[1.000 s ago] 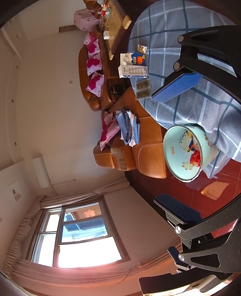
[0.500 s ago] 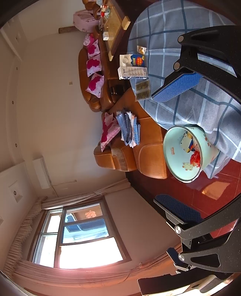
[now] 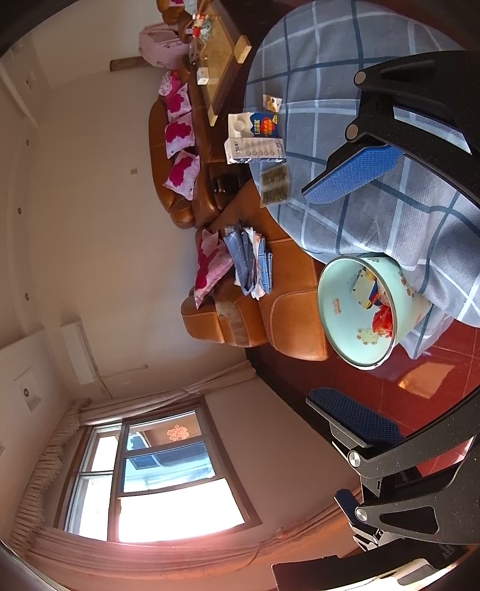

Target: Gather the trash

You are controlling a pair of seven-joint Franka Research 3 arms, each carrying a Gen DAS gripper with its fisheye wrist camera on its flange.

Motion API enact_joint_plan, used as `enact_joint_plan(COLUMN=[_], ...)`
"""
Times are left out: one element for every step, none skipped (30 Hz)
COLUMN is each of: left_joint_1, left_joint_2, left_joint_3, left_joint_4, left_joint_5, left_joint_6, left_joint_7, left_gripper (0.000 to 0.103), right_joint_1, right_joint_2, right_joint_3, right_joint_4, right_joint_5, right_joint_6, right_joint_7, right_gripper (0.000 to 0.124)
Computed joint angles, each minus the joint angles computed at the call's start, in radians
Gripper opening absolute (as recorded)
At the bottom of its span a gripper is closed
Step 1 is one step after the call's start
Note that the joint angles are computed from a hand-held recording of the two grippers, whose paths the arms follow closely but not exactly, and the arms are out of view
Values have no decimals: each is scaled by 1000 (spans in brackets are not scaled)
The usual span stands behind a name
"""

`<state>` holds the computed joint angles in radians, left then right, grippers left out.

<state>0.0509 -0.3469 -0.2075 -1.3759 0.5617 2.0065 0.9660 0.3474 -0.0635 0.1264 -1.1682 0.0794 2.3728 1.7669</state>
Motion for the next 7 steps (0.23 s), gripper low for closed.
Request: enact_joint_plan(left_joint_1=[4,8,10,12,10,8,5], left_joint_2=[3,4,3,4,4,3,1], left_joint_3=[-7,-15,-18,-21,-21,-19,-15], left_joint_4=[4,4,1,0,0,-2,-7], left_joint_5=[14,32,45,58,61,60,56], left_joint_6=[-7,-11,-10,-9,-9,-6,0], left_joint_7=[-1,-3,-4,-1,4,7,7], left_gripper=[97,97,97,97,97,97,97], right_joint_1=[-1,-2,-3,-3,-4,-5,-6], right_joint_2=[1,1,3,4,5,4,4], right_joint_3=[0,0,-1,-1,-2,-3,-4], right_joint_4=[-1,-1,1,4,4,3,1], right_joint_5=[-5,-10,-14,-17,-18,-21,-25], right_joint_6=[0,-2,-8,-13,-16,-18,-18], right_joint_7=[5,10,17,23,27,31,34], right_gripper=[98,98,98,98,98,98,98])
